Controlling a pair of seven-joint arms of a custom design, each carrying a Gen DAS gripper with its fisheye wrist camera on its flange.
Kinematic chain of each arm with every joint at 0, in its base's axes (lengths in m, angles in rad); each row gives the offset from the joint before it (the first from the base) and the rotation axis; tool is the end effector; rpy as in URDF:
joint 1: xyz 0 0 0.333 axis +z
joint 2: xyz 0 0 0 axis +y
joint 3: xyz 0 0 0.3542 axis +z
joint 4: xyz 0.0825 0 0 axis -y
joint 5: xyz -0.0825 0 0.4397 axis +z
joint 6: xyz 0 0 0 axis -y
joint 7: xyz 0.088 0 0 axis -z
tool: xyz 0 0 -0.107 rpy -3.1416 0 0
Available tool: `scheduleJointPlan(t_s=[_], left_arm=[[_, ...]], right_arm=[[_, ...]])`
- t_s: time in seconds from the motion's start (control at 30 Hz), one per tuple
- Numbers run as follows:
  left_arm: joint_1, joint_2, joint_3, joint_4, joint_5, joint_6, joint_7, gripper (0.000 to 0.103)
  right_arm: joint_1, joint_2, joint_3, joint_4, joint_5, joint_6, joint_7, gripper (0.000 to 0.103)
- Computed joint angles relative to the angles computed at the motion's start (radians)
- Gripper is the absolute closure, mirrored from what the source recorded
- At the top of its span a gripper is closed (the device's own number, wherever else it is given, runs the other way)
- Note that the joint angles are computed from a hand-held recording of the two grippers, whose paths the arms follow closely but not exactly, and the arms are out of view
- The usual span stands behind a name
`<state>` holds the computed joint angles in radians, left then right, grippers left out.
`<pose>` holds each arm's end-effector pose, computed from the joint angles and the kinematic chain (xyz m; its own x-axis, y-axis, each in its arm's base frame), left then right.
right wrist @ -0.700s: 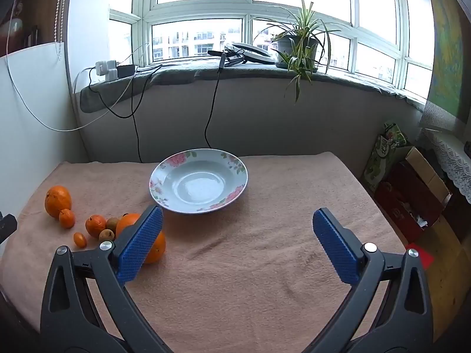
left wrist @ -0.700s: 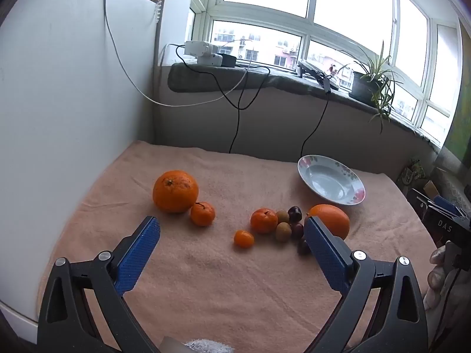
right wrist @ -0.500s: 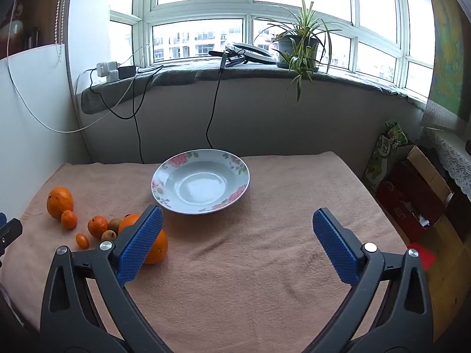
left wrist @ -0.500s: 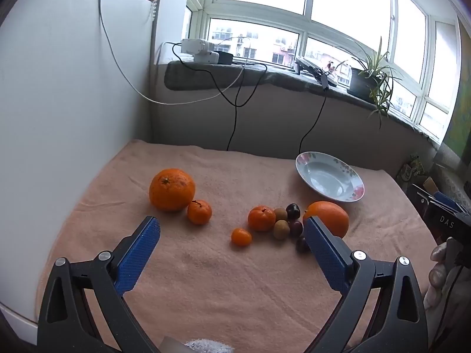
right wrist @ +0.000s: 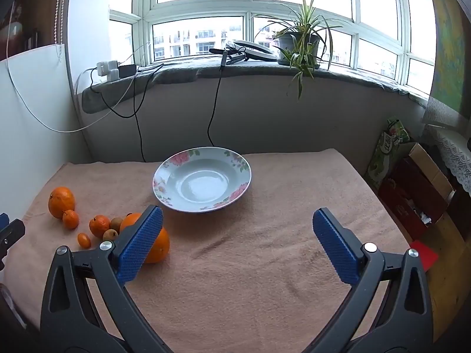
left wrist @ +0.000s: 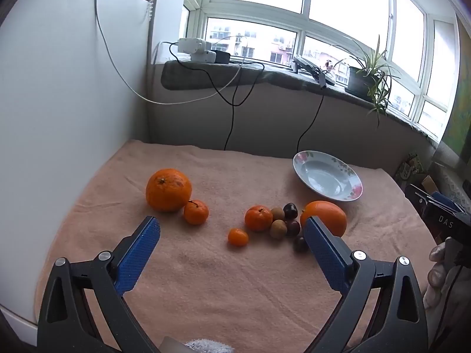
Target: Organize fruits
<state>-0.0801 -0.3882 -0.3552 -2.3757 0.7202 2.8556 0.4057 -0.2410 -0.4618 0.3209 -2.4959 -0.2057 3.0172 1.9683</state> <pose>0.4468 -0.2665 0.5572 0.0109 -0.9906 0.1363 -0.5739 -0.1178 -0.8104 0.4854 0.0713 0.5622 -0.0819 -0.9966 -0.0045 -0.5577 0.0496 -0.8285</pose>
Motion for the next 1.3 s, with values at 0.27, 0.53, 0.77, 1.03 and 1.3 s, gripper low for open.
scheduleJointPlan(t_s=[0.27, 0.53, 0.77, 1.03, 1.3], left_arm=[[-0.003, -0.003, 0.003, -0.003, -0.005, 0.002, 0.002, 0.005], [0.0, -0.008, 0.003, -0.005, -0.009, 0.006, 0.003, 0.005], [0.001, -0.009, 0.001, -0.004, -0.011, 0.003, 0.004, 0.005], [0.002, -0.01, 0.0, -0.006, -0.01, 0.006, 0.002, 0.005], [0.001, -0.007, 0.001, -0.005, -0.012, 0.006, 0.005, 0.005]], right_arm=[[0.018, -0.004, -0.01, -0.005, 0.009, -0.003, -0.009, 0.0], [0.022, -0.005, -0.01, -0.004, 0.012, -0.006, -0.012, 0.0], [0.026, -0.006, -0.012, 0.0, 0.014, -0.015, -0.012, 0.0], [0.034, -0.003, -0.018, 0.003, 0.01, -0.02, -0.012, 0.0], [0.04, 0.003, -0.021, 0.006, 0.004, -0.025, -0.009, 0.0]])
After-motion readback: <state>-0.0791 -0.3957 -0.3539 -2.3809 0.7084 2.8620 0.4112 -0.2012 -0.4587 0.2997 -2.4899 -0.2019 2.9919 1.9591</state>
